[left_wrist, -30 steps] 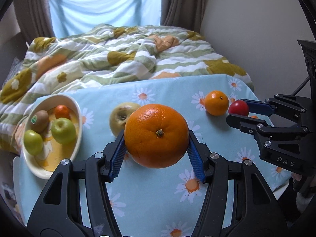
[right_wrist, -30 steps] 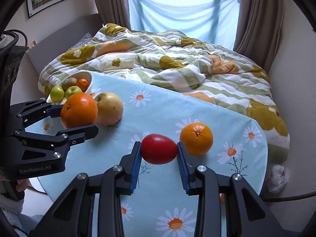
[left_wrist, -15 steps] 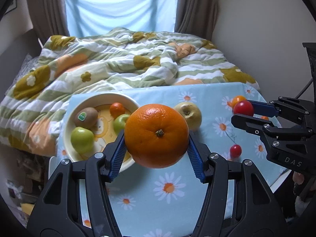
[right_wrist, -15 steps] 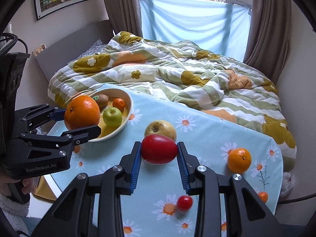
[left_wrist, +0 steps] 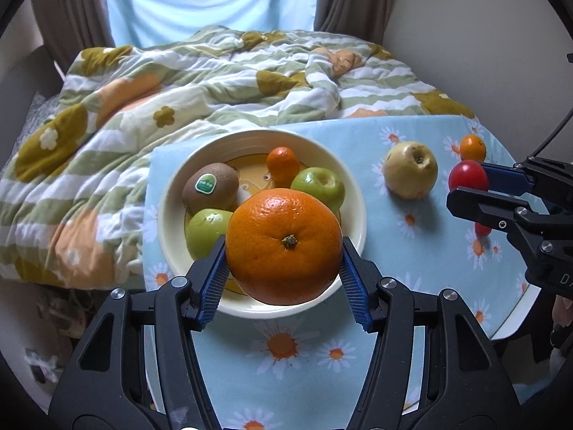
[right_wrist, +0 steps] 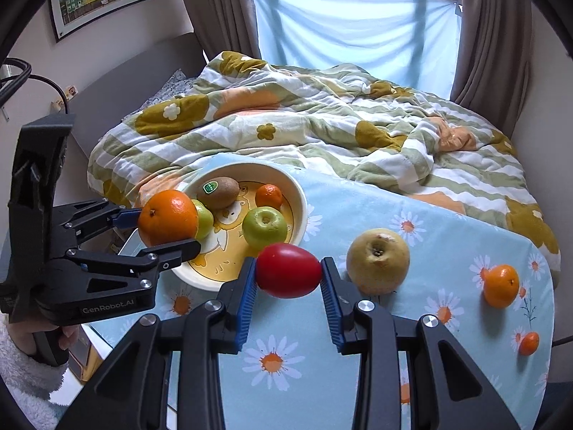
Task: Organize fruits
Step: 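Lower the orange into the bowl and open the left gripper while the right carries the tomato, then lower the red tomato into the bowl and open the right gripper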
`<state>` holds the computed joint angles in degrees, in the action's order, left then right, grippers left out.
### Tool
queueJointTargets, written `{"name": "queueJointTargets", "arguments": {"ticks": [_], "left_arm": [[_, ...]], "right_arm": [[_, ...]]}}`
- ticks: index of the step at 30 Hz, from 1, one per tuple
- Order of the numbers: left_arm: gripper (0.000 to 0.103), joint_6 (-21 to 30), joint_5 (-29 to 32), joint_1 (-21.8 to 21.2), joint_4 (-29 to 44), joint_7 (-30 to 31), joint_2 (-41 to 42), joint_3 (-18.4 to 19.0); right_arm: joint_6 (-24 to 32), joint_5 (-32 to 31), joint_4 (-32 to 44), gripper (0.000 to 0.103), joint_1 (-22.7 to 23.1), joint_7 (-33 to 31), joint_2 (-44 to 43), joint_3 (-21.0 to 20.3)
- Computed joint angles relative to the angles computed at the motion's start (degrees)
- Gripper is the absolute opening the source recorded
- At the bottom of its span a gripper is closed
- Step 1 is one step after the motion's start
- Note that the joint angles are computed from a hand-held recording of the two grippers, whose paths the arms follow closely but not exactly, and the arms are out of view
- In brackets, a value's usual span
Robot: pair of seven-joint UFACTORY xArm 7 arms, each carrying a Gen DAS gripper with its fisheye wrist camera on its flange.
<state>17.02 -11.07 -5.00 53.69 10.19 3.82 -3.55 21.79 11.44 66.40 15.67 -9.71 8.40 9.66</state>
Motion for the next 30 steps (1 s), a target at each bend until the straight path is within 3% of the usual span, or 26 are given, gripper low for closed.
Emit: {"name": "queueJointTargets", "arguments": {"ticks": [8, 11, 17, 19, 21, 23, 30], "left_arm": [[0.065, 0.64, -8.71, 2.62, 1.91, 15.64, 4.14, -2.41], [0.065, 0.84, -9.09, 2.42, 2.50, 18.31, 5.26, -2.79], [0.066, 1.57, -8.28, 1.85, 3.63, 18.74, 6.77, -2.94], [0.075, 0.92, -9.08, 2.03, 3.19, 18.85, 6.45, -3.26], [0.103, -0.59, -10.34, 2.06, 2.16, 18.93, 5.42, -3.51], [0.103, -2.49, -11.74, 2.09, 0.80, 19.27, 3.91, -3.74], [0.103, -1.32, -11.13, 1.27, -1.13, 15.14, 0.36, -1.54]], "right_arm": [[-1.12, -8.14, 1.02, 0.033, 2.86, 12.80, 2.78, -1.90], [-1.44, -10.30, 0.87, 0.033, 3.17, 16.39, 3.10, -2.34], [-0.66, -13.11, 0.75, 0.033, 2.97, 20.02, 2.98, -2.53], [-0.37, -13.40, 0.83, 0.033, 2.73, 20.14, 2.98, -2.43], [-0.23, -13.24, 0.95, 0.033, 2.31, 19.80, 2.96, -2.28], [0.11, -12.93, 1.33, 0.033, 1.93, 19.28, 3.05, -2.17], [1.67, -8.57, 3.26, 0.033, 0.28, 14.35, 3.81, -0.76]]}}
